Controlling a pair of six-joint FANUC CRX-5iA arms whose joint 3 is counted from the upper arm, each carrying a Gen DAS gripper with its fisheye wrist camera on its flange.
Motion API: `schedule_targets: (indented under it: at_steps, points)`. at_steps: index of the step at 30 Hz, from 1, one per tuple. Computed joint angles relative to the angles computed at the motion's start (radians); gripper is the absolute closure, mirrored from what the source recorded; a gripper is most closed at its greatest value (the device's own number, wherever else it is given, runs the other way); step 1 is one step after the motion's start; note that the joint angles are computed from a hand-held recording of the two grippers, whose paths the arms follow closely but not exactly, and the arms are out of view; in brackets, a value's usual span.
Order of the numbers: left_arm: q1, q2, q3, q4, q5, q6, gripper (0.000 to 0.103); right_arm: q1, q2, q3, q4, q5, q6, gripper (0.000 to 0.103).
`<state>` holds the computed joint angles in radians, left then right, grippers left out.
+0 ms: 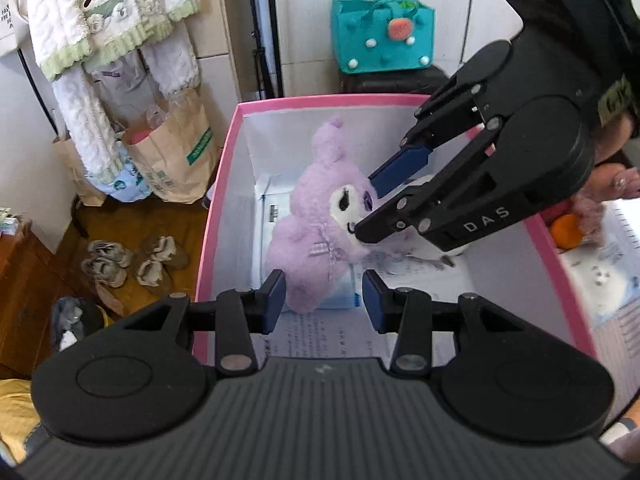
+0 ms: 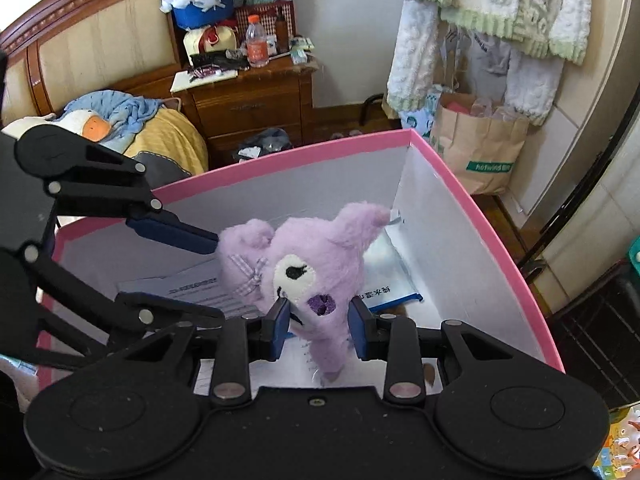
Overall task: Organize soft objects
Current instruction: 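Lower the purple plush into the box and open the right gripper, then withdraw the right gripper from the box toward the pink floral cloth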
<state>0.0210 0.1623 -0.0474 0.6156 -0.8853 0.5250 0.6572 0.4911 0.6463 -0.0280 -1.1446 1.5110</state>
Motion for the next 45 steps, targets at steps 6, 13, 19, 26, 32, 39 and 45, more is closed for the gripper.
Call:
schedule_targets:
  at_steps: [6,13,19,26,32,39,45]
  points:
    - [0.005,0.127,0.164,0.012,-0.272,0.052,0.066,-0.009,0.075,0.115,-0.023,-0.076,0.027,0.074]
    - [0.008,0.097,0.134,0.009,-0.203,0.042,0.066,-0.006,0.05,0.07,0.01,-0.059,-0.021,0.074]
    - [0.017,0.094,0.157,-0.016,-0.203,0.064,0.066,0.027,-0.065,-0.083,0.082,0.04,-0.141,0.073]
    - [0.036,0.033,0.101,0.004,-0.182,0.049,0.063,0.089,-0.189,-0.221,0.154,0.098,-0.28,0.07]
    - [0.058,-0.03,0.059,0.007,-0.205,0.037,0.057,0.163,-0.275,-0.318,0.248,0.115,-0.378,0.065]
    - [0.086,-0.121,0.007,0.027,-0.25,0.001,0.048,0.246,-0.364,-0.422,0.371,0.133,-0.498,0.059]
    - [0.116,-0.192,-0.027,0.042,-0.292,-0.037,0.044,0.316,-0.441,-0.518,0.483,0.133,-0.601,0.054]
